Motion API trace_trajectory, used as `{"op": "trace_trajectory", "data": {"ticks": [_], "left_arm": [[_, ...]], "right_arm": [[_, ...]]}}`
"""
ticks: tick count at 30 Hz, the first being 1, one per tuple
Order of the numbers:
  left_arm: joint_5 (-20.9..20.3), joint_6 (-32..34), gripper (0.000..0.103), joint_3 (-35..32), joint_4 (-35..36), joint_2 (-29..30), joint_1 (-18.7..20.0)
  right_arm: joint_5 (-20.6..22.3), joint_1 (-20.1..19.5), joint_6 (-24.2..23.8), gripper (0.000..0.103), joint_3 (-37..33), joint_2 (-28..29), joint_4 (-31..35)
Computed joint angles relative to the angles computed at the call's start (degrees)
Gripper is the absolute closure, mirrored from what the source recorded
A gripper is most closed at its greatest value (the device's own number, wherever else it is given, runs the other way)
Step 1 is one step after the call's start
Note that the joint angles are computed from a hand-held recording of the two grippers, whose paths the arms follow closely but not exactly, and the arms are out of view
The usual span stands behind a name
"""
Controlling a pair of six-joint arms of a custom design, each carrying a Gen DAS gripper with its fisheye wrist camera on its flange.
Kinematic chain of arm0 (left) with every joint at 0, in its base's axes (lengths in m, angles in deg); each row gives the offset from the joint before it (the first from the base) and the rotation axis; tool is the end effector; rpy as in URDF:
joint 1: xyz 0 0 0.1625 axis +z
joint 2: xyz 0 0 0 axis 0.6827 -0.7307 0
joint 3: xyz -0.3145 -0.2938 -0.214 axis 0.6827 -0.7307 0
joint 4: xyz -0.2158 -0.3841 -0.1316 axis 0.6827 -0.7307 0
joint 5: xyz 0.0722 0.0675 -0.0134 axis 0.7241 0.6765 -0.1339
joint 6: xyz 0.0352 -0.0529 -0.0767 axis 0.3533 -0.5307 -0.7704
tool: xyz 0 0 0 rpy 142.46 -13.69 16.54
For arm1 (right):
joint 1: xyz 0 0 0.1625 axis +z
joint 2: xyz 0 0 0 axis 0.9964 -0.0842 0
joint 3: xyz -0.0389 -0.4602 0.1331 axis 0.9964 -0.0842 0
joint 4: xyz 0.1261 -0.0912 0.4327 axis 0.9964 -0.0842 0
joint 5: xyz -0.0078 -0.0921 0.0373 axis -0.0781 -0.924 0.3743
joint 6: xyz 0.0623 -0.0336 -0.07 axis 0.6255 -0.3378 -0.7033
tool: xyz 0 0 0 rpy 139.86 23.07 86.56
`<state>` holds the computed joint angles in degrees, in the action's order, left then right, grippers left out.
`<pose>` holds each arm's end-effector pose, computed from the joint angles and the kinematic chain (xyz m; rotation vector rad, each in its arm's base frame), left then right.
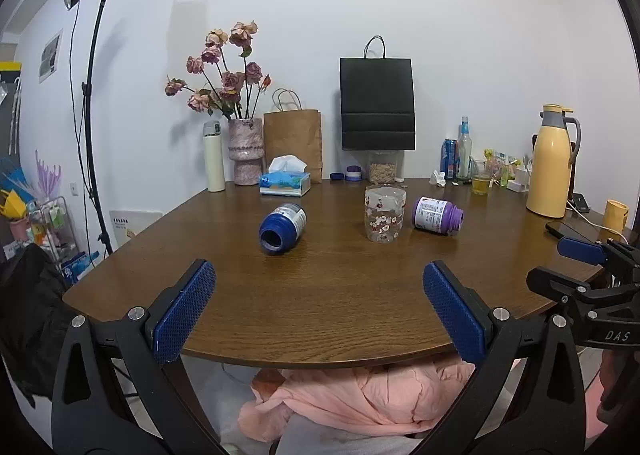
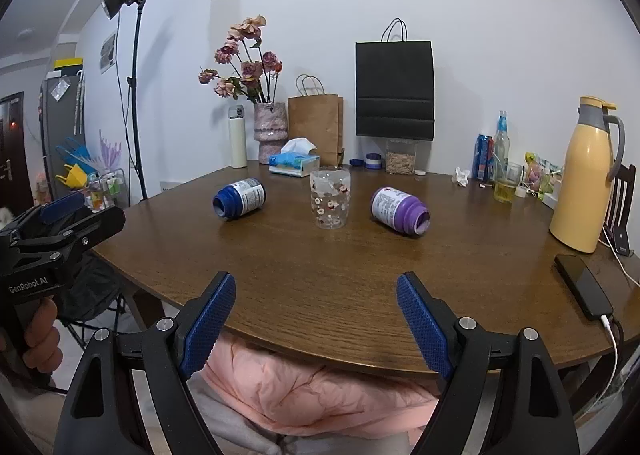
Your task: Flip cup upright
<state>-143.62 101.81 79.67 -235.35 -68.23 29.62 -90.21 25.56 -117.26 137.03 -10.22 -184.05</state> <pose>-0.1403 -0.8819 0.2869 1.4269 2.2701 -1.2715 0.3411 -0.7385 0.1377 0.1322 -1.9225 1.4266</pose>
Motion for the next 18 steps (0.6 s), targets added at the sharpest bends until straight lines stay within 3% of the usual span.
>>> {"op": "trace_trajectory", "data": {"ticks": [7,18], "left_arm": [[-0.6,0.4,0.0,0.0,0.0,-0.3,0.1],[-0.4,1.4,0.0,0.6,-0.2,-0.6,-0.2]], "right_arm": [[0.2,0.4,-2.5,0.016,-1.7,1.0,1.3],[0.3,0.2,-1.3,0.016,-1.3,0.6,1.8]]}}
